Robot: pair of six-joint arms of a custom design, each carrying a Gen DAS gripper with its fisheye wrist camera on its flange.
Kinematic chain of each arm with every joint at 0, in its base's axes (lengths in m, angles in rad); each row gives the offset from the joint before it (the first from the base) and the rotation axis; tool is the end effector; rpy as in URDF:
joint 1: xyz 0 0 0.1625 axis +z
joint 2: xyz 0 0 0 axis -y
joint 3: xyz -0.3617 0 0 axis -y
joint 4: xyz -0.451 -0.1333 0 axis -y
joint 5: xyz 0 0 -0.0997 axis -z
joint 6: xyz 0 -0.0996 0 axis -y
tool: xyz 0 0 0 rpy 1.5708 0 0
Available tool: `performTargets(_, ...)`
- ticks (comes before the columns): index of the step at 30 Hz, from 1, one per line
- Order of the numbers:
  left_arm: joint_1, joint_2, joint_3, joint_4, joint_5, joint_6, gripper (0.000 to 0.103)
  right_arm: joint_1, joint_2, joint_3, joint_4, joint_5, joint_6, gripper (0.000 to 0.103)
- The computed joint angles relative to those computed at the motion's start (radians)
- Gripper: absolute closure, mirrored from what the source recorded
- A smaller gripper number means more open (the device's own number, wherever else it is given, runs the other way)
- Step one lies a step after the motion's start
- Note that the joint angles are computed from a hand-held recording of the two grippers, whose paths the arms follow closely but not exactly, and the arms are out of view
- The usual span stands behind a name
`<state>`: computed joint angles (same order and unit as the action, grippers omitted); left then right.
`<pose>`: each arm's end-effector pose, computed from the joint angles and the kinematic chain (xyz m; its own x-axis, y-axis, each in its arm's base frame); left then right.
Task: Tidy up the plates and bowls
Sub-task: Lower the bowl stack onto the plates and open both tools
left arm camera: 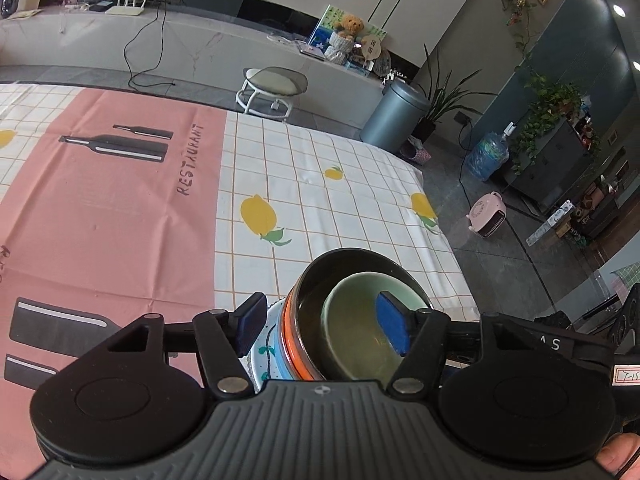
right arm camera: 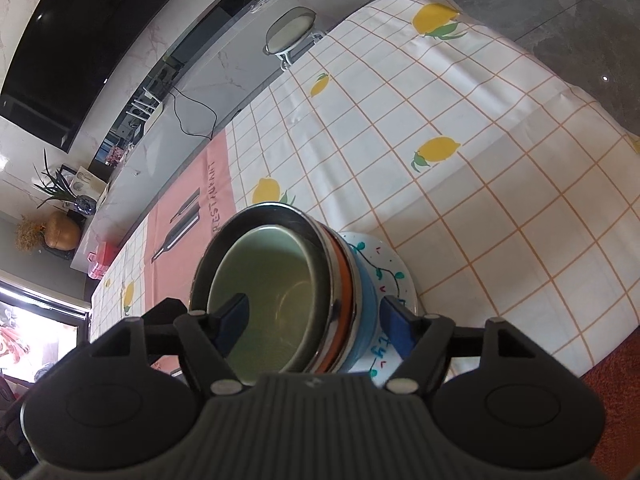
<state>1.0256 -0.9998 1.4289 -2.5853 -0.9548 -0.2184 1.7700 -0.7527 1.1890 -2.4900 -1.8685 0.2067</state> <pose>-0.2173 -0.7262 0.2665 -0.9366 -0.0077 -0.3504 0.2349 0.7283 -0.6438 0.2614 -0.7687 0.1811 -0.9795 0.1237 0.1590 0.0263 0.8611 -0.5078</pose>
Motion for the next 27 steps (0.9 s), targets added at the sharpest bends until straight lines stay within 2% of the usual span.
performTargets(6,-0.028,-0.060,0.074,-0.079,0.017,0.049,0.029,0.030,-0.050,0.072,-0.068,0.003,-0.044,0.032)
performTargets(10,-0.060,-0.091,0.132,-0.169,0.054,0.145,0.029,0.058,-0.091,0.131,-0.125,-0.010,-0.086,0.032)
performTargets(17,-0.115,-0.131,0.247,-0.351,0.102,0.343,0.029,0.105,-0.183,0.289,-0.318,-0.061,-0.224,0.032)
performTargets(21,-0.148,-0.138,0.304,-0.457,0.157,0.460,0.029,0.124,-0.226,0.378,-0.435,-0.086,-0.316,0.032)
performTargets(27,-0.183,-0.165,0.371,-0.529,0.215,0.535,0.029,0.142,-0.260,0.468,-0.559,-0.121,-0.407,0.032)
